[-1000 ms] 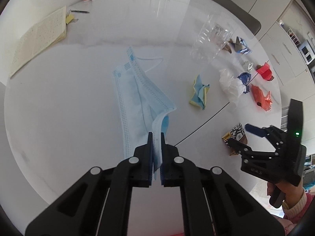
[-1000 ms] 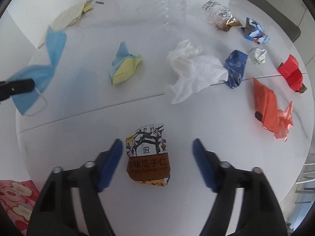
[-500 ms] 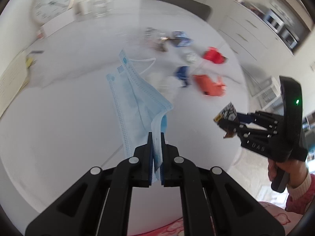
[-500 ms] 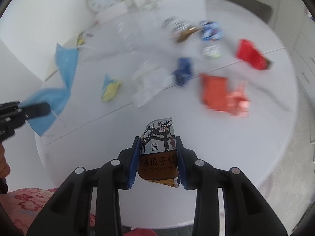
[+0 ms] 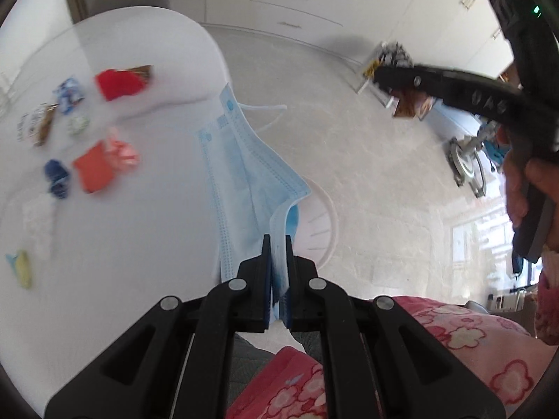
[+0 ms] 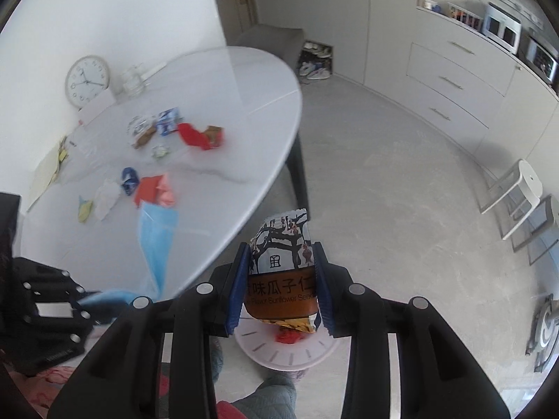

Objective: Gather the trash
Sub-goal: 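Carry mask and wrapper to the wastebasket and open both grippers over it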

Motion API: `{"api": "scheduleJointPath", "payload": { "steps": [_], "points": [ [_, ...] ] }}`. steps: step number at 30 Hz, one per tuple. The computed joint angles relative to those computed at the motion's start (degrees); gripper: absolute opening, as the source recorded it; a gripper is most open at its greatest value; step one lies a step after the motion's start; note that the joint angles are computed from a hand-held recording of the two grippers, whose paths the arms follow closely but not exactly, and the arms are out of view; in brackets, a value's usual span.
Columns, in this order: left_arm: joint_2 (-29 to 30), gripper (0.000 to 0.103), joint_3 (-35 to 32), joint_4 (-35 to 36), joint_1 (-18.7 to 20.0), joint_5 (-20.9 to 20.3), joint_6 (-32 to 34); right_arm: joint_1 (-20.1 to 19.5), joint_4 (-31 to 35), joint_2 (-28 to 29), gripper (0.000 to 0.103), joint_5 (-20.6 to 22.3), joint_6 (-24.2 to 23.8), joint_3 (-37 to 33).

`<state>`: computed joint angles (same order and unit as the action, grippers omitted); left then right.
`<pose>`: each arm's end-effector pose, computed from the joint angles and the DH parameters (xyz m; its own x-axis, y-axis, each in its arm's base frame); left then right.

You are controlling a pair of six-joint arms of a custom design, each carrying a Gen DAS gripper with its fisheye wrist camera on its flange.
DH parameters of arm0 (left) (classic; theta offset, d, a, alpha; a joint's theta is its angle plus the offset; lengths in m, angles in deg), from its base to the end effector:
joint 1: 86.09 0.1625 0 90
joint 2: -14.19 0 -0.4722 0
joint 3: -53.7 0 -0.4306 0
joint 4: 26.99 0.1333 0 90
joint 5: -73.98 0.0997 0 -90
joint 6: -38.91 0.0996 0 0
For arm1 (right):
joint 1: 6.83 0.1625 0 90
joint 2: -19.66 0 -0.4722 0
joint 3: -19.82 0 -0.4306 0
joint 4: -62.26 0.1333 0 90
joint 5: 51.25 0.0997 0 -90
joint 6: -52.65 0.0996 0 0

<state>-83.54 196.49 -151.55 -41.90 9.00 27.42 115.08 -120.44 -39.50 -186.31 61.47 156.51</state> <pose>-0.1088 -0.3504 0.2187 -0.7053 0.5528 -0.4438 0.5761 0.8118 0.0957 0.2910 -0.3485 0.1057 -0.7675 -0.0880 0.6350 -0.3972 0.8428 -0.3633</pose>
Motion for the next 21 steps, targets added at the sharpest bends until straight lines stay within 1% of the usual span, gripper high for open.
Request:
{"api": "scheduleJointPath", "payload": {
  "steps": [4,6,8,9,10,12,13,14,15,16,17,18,21],
  "points": [
    [9.63,0.005,1.00,-6.84,-1.24,-1.22,-2.18,-2.11,-0.84,-4.97,0.037,0.78,-2.78,3.74],
    [13.65,0.005,1.34,-9.95,-1.73,-1.59,-3.25,-3.10,-1.03,-5.97,0.037,1.30,-4.08,4.47],
    [16.43,0.008,1.22,-11.47,-1.70,-1.63,-4.01,-4.13,-1.12,-7.13,0.037,1.97,-5.25,5.24],
    [17.91,0.015,1.05,-12.02,-1.56,-1.88,-4.51,-4.73,-1.24,-7.86,0.037,2.56,-5.77,5.73],
    [18.91,0.032,0.96,-12.23,-1.56,-1.73,-5.24,-5.19,-1.36,-8.27,0.037,3.11,-6.20,5.99],
    [19.65,0.056,1.18,-13.13,-1.66,-0.50,-6.46,-6.10,-1.57,-9.13,0.037,4.57,-7.34,6.60],
    [19.62,0.061,1.46,-13.65,-2.23,0.31,-7.39,-6.41,-1.74,-9.21,0.037,5.04,-7.94,6.76],
    [19.49,0.063,1.37,-13.92,-2.30,0.60,-7.64,-6.62,-1.78,-9.24,0.037,5.41,-8.40,6.82],
    [19.02,0.068,1.33,-13.84,-2.53,0.94,-8.14,-6.86,-1.74,-9.40,0.037,5.86,-8.88,6.93],
    [17.84,0.073,1.20,-12.72,-2.64,1.49,-8.68,-7.19,-1.75,-9.51,0.037,6.46,-9.38,7.07],
    [17.02,0.074,1.20,-12.32,-2.97,2.10,-9.46,-7.45,-1.92,-9.57,0.037,7.07,-9.86,7.20],
    [15.86,0.077,1.16,-11.89,-3.24,2.73,-10.23,-7.62,-1.92,-9.67,0.037,7.56,-10.17,7.28],
    [11.04,0.082,1.24,-10.73,-4.32,4.65,-13.32,-8.23,-1.95,-9.87,0.037,9.20,-11.54,7.54]
  ]
}}
